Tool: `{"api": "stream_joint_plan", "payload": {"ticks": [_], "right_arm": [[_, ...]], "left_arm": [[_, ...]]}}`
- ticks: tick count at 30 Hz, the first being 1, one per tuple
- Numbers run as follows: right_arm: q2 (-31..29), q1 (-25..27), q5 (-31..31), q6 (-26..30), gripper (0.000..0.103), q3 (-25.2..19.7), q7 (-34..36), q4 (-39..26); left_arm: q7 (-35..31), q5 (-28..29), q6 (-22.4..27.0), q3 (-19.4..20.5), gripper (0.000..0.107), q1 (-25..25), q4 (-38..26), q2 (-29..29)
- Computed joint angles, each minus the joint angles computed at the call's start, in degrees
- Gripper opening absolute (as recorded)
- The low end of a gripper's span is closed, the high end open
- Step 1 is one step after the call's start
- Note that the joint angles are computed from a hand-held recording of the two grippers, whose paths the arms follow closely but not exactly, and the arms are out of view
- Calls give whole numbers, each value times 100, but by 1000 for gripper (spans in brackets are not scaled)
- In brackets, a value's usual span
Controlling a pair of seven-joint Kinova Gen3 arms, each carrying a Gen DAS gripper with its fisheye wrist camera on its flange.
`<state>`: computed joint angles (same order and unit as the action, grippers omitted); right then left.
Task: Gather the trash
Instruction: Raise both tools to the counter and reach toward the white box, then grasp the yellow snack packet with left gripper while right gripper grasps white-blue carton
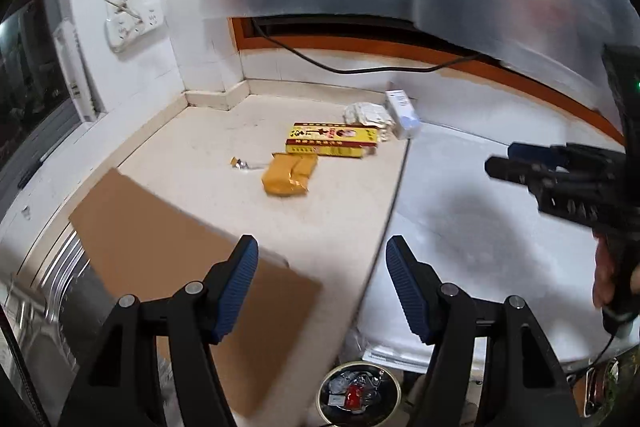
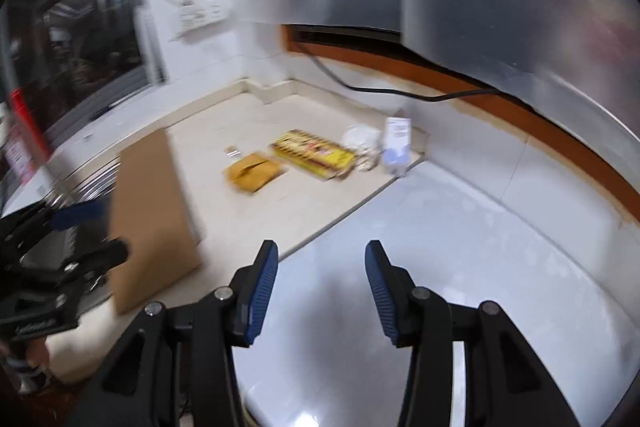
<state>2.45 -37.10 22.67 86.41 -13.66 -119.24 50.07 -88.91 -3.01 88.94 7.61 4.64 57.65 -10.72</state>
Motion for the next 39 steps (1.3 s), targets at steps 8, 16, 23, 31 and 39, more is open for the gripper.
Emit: {"api": "stream_joint_plan", "payload": {"ticks": [8,16,23,31,39], "right_arm": [[1123,418,-448,-117,46,736,409,-933],[2038,479,-683,-44,46,1223,443,-1771],[2631,553,-929,308,46,1454,536,-2433],[2274,563,-956,-256,34,1433,461,-1593],[1595,385,-568,-659,34,1264,257,-584]], "left_arm": [[165,-21,-231,-329,65,-117,-558,1249],[606,726,-211,-546,65,-403,-860,2160],[798,346,-188,-518,68,-55,-1101,2609],[1052,223,-90,-578,63,16,-1151,2854],[792,158,-473,-550,46,9,-535,2434]]}}
